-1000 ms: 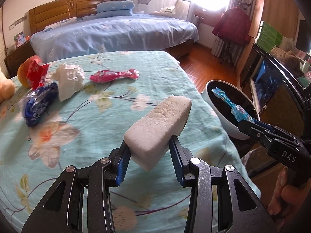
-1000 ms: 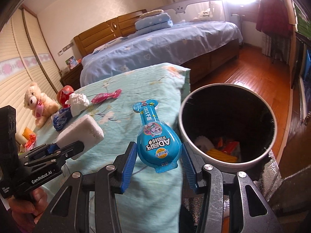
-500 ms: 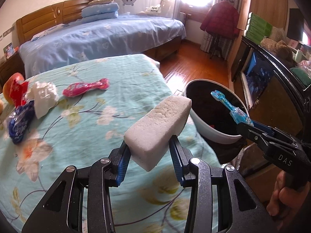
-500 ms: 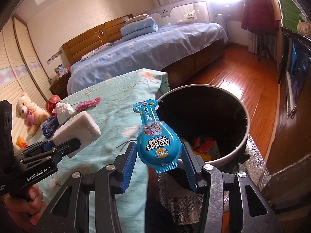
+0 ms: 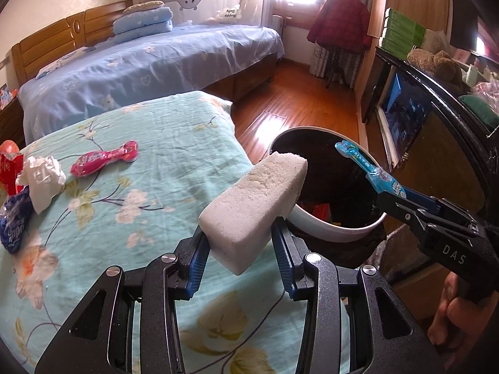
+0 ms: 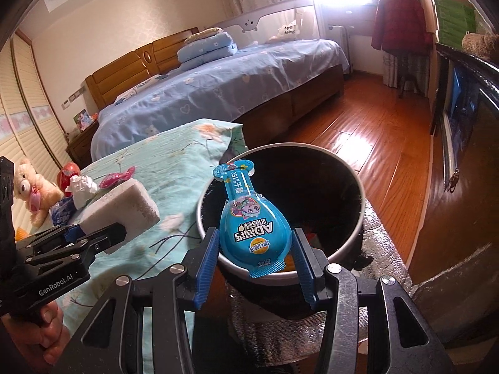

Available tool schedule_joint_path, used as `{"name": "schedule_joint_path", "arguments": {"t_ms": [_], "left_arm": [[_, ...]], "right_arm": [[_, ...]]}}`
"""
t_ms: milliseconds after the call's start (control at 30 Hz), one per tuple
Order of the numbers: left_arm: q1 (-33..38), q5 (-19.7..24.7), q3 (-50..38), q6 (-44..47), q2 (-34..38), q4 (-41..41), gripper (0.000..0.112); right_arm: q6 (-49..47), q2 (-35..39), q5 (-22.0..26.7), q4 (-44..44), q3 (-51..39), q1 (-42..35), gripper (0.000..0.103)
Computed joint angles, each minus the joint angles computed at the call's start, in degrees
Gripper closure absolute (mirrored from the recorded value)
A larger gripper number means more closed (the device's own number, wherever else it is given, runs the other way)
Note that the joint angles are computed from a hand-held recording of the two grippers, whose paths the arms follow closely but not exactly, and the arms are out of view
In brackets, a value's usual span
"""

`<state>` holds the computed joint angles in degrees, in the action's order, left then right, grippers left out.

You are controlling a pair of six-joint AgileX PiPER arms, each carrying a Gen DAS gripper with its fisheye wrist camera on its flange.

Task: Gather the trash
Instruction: 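Carry the white sponge and blue bottle over the black bin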

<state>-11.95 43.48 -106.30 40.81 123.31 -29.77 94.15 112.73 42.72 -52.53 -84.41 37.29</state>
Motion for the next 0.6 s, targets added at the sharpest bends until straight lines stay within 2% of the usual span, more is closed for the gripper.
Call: {"name": "schedule_joint_path", "arguments": {"t_ms": [367,600], "left_arm": [[-2.2,1.6,-5.3,-3.4,2.3,3.1,0.073],[-4.0,4.1,-10.8,-6.4,5.3,5.3,0.073]], "right_arm": [[-1.1,-0.5,-0.4,0.3,0.9,-2.5,0.056],[-2.3,-0.5,-0.5,0.9,1.0,-4.2,0.056]]}}
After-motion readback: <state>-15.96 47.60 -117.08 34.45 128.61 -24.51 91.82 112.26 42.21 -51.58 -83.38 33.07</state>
